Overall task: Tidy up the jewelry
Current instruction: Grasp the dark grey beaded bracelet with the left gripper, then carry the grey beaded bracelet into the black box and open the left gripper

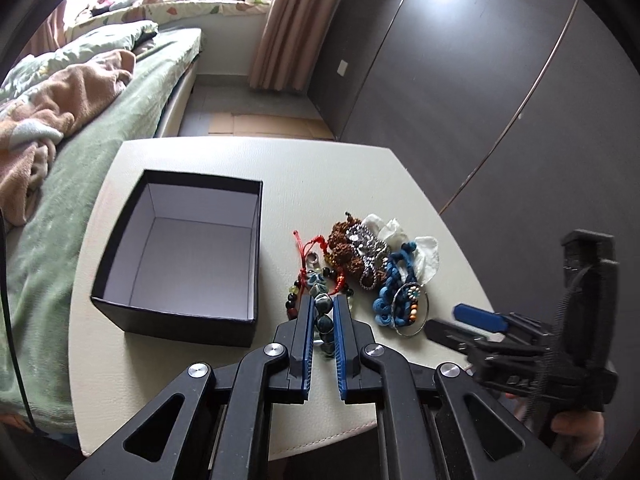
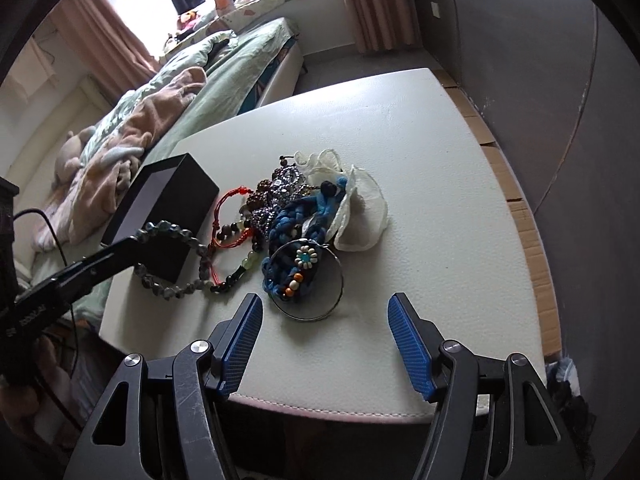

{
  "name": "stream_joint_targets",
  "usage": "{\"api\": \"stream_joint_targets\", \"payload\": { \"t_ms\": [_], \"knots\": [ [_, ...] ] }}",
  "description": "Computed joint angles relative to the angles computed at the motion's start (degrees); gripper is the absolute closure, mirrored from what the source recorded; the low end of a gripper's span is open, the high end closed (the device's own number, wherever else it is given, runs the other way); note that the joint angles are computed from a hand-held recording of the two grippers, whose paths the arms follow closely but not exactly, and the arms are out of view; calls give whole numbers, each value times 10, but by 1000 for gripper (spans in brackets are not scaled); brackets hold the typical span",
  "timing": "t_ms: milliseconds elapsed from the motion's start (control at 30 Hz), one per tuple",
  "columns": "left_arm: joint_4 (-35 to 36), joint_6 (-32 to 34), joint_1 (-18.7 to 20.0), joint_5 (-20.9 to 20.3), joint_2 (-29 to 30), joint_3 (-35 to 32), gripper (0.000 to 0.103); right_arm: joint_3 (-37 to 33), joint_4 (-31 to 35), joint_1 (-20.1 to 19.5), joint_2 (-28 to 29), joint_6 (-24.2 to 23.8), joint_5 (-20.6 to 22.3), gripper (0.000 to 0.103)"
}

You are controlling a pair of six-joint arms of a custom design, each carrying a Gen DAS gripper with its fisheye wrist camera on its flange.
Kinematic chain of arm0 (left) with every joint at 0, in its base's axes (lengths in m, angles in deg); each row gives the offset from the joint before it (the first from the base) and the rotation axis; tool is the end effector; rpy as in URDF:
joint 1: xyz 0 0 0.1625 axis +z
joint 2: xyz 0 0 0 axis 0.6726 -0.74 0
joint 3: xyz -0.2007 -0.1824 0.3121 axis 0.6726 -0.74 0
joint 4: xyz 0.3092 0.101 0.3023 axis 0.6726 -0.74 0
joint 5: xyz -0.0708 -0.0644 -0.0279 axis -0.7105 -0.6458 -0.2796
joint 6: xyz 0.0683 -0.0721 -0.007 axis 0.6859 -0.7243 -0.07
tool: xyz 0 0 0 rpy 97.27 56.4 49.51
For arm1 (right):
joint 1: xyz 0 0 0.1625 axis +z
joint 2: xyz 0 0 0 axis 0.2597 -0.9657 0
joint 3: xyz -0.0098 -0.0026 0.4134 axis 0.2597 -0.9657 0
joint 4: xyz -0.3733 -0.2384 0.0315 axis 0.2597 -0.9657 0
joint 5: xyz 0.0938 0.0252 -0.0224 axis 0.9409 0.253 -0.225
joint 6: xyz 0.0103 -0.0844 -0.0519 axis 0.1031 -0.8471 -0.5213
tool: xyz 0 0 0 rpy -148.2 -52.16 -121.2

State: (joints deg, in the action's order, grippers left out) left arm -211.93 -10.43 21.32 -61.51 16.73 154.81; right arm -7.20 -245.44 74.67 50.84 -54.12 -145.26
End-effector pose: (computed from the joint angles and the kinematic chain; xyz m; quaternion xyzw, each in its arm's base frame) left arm -0.2068 -0.8080 0.0859 0.2300 0.9289 -0.2368 0.1678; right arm 0.0906 -0.7891 0.1285 0.0737 -0.9342 0.2621 0.2304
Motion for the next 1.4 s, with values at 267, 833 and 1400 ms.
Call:
{"api": "stream_joint_targets", "payload": {
  "t_ms": [267, 833, 1400],
  "knots": [
    [-21, 5, -2, -13, -32, 28, 94, -50, 27, 10, 41, -12, -30, 31],
    [-73, 44, 5, -42, -84, 59, 94, -51, 19, 32, 48, -4, -86, 52],
    [-20, 82, 22, -60, -65, -25, 94, 4, -26, 55, 6, 82, -6, 51]
  ]
}}
